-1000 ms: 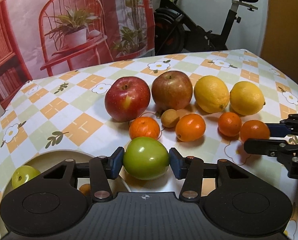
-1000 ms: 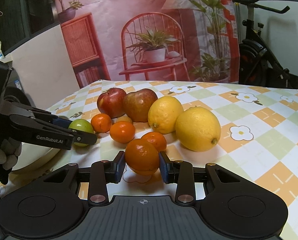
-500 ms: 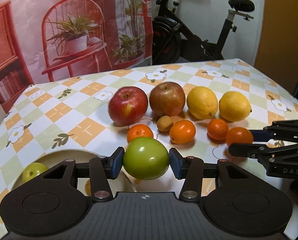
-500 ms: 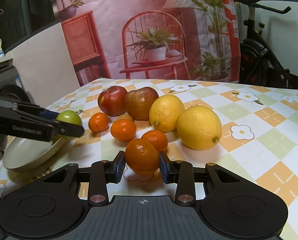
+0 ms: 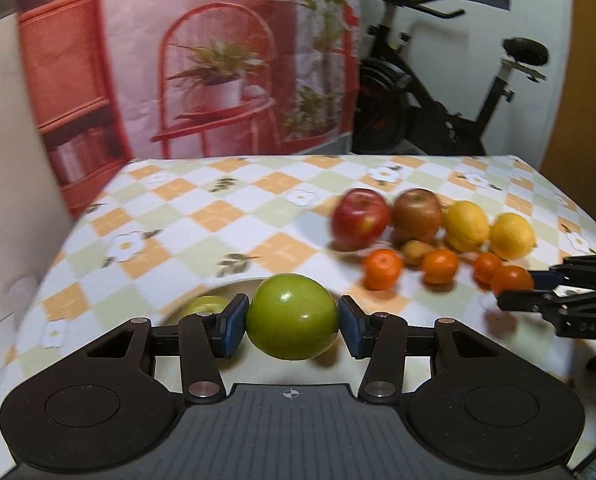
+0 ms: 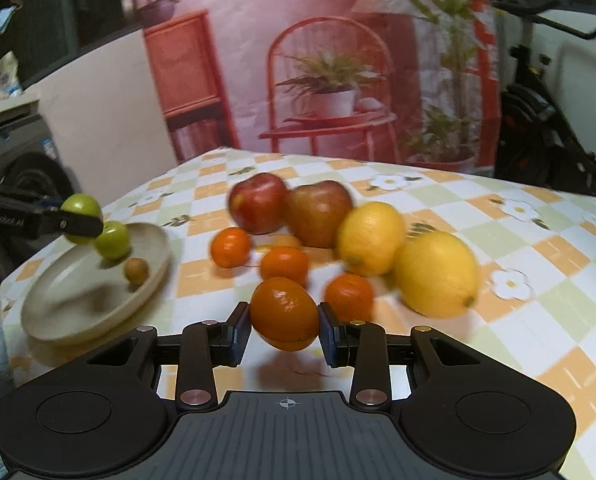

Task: Organize fruits
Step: 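Carry the green apple with the left gripper into the plate while the right carries the tangerine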

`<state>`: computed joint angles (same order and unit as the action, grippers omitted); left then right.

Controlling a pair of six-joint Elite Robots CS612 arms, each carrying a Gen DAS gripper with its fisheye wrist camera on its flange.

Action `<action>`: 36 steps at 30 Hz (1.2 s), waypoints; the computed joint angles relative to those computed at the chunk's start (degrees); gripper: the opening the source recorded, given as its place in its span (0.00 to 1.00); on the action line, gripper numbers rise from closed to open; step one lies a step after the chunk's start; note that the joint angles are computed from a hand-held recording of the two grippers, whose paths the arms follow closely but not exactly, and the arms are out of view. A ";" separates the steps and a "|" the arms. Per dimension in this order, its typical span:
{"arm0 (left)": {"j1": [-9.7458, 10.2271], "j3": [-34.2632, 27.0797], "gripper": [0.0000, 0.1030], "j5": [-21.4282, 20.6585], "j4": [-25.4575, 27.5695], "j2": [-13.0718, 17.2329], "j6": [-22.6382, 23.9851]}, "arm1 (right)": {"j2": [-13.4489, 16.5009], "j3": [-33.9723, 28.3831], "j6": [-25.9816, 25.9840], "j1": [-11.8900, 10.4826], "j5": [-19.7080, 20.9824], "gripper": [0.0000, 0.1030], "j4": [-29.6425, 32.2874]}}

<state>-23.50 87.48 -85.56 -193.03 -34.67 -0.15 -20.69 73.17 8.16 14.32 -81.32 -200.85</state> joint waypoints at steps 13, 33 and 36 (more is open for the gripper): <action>2.96 -0.12 0.50 -1.39 3.70 0.38 -0.53 | 1.54 -9.56 -7.42 2.63 3.77 0.32 10.38; 4.87 -3.92 0.50 -5.30 5.99 3.23 -1.42 | 5.51 -22.89 -22.52 5.96 3.65 0.32 31.61; 5.01 -4.55 0.50 -5.98 5.83 3.63 -1.75 | 6.46 -24.75 -23.54 5.94 3.13 0.32 32.34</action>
